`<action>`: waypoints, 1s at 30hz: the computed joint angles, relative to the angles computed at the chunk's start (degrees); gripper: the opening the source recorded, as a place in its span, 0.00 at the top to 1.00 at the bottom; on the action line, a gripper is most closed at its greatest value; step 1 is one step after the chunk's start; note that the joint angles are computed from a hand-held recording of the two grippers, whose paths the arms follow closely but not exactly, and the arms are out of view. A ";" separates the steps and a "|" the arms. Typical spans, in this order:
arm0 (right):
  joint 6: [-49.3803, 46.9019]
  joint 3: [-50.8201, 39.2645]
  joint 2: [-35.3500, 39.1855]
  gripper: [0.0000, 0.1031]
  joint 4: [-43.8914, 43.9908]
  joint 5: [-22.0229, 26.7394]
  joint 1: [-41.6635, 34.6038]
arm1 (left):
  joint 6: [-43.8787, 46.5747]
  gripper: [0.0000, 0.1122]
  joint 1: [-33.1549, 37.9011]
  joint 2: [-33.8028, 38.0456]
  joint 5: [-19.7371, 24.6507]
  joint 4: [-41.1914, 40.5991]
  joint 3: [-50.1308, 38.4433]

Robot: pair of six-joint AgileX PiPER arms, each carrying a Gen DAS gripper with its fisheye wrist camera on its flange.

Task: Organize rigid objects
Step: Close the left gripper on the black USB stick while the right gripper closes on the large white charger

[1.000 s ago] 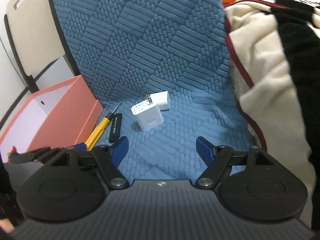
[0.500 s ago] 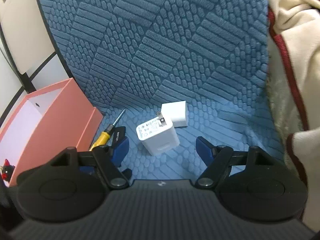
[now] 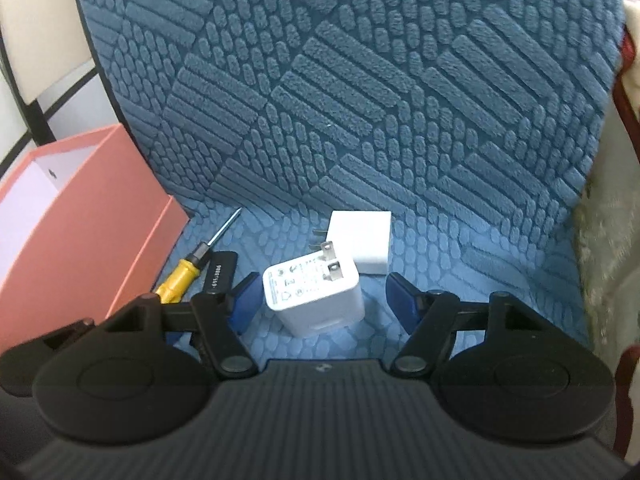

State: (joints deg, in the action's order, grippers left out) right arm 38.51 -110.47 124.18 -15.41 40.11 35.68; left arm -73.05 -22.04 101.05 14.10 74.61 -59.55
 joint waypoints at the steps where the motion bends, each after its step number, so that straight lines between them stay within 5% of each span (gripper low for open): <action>1: -0.63 -0.64 0.46 0.33 0.33 0.40 0.00 | -1.04 0.60 -0.02 0.17 0.12 0.76 -0.13; 8: -1.82 -3.66 2.51 0.34 -1.86 3.52 0.86 | 2.97 0.75 0.89 0.48 -0.35 -4.44 -1.18; 13: -2.75 -4.24 3.16 0.34 -1.67 4.03 0.96 | 14.02 0.76 2.27 -0.10 -1.84 -16.26 -1.60; 17: -3.57 -3.78 2.90 0.46 -0.33 3.09 0.91 | 24.50 0.76 3.43 -0.32 -2.86 -27.49 -2.15; 28: 3.58 1.29 0.13 0.46 -6.43 2.81 2.32 | 41.56 0.76 5.29 -3.25 -5.03 -47.81 0.02; 30: 5.87 3.21 -1.06 0.46 -8.35 3.08 3.02 | 49.17 0.76 5.79 -4.89 -5.45 -56.39 1.60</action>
